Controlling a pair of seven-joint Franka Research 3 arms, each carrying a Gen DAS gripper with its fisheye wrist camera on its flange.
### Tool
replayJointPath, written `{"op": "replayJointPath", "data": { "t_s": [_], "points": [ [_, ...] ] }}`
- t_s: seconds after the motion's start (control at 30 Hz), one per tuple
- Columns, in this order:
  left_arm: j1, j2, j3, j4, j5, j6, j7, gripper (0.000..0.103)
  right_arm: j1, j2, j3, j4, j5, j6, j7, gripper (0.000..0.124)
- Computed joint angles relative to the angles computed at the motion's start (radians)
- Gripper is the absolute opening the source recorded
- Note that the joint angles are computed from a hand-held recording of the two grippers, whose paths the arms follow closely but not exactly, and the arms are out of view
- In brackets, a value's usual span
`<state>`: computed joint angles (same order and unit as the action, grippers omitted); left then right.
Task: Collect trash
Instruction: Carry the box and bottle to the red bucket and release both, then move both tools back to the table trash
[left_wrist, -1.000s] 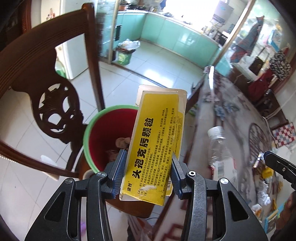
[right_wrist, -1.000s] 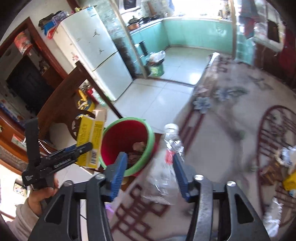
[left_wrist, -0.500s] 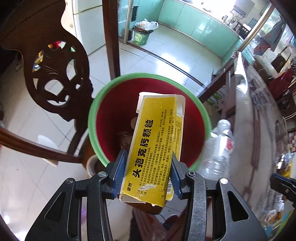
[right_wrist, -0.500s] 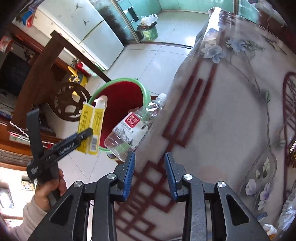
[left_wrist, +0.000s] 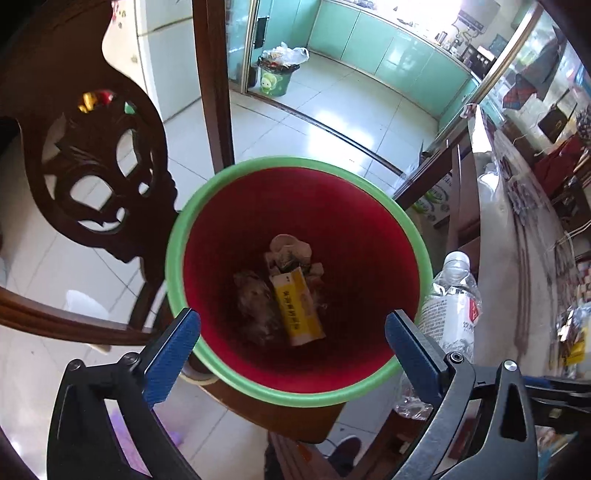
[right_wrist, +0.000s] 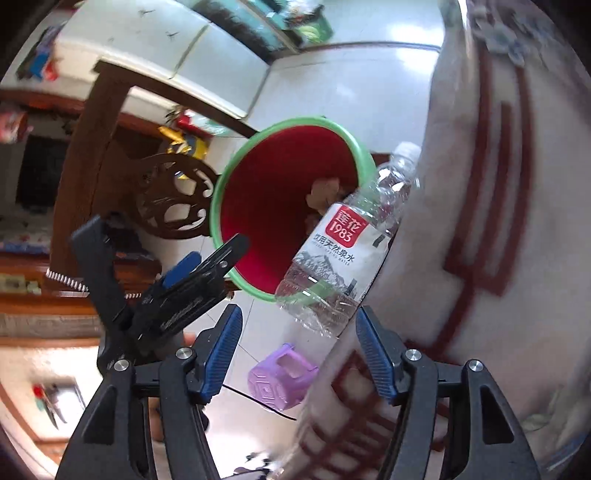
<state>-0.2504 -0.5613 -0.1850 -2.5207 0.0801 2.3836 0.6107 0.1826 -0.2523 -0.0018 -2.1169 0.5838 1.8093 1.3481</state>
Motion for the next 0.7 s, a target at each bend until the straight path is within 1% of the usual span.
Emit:
{"op": "replayJointPath", "data": {
  "t_s": [0.07,0.17,0.23,0.33,0.37,0.4,0.43,0.47,0.5,0.53,0.6,0.7],
  "points": [
    [-0.021,0.011,0.025,-0.017,-0.041,0.040,0.022,0.101,0.000,0.017,0.009,0.002,-0.005,0.009,0.052,0.063],
    [-0.064,0.036,0.068,-0.038,-0.128,0.094,0.091,0.100,0.002,0.051,0.008,0.018,0.019,-0.005,0.102,0.062],
    [-0.073,0.035,0.084,-0.057,-0.187,0.120,0.100,0.100,0.004,0.067,0.009,0.025,0.026,-0.001,0.116,0.062],
    [-0.094,0.025,0.109,-0.088,-0.272,0.160,0.138,0.100,0.000,0.092,0.000,0.031,0.066,-0.017,0.141,0.062],
    [-0.092,0.020,0.105,-0.092,-0.279,0.166,0.143,0.100,-0.001,0.101,-0.002,0.034,0.077,-0.025,0.146,0.055],
    [-0.079,0.017,0.088,-0.091,-0.268,0.167,0.130,0.100,-0.002,0.103,0.000,0.033,0.074,-0.024,0.150,0.051],
    [-0.059,0.012,0.068,-0.087,-0.249,0.161,0.105,0.100,-0.003,0.102,0.000,0.027,0.081,-0.014,0.140,0.035],
    [-0.042,-0.002,0.052,-0.092,-0.234,0.164,0.074,0.100,-0.002,0.103,-0.004,0.021,0.109,-0.006,0.112,0.010],
    [-0.032,-0.021,0.045,-0.107,-0.230,0.183,0.044,0.100,0.000,0.113,-0.007,0.026,0.142,-0.015,0.077,0.002],
    [-0.016,-0.041,0.032,-0.119,-0.217,0.192,0.005,0.100,0.004,0.125,-0.002,0.038,0.141,-0.019,0.061,0.001],
    [0.011,-0.079,0.013,-0.132,-0.176,0.178,-0.060,0.100,0.015,0.141,0.010,0.064,0.133,-0.019,0.009,0.001],
    [0.008,-0.117,0.026,-0.136,-0.144,0.136,-0.086,0.100,0.017,0.115,0.014,0.074,0.127,0.004,-0.009,0.001]
  ]
}}
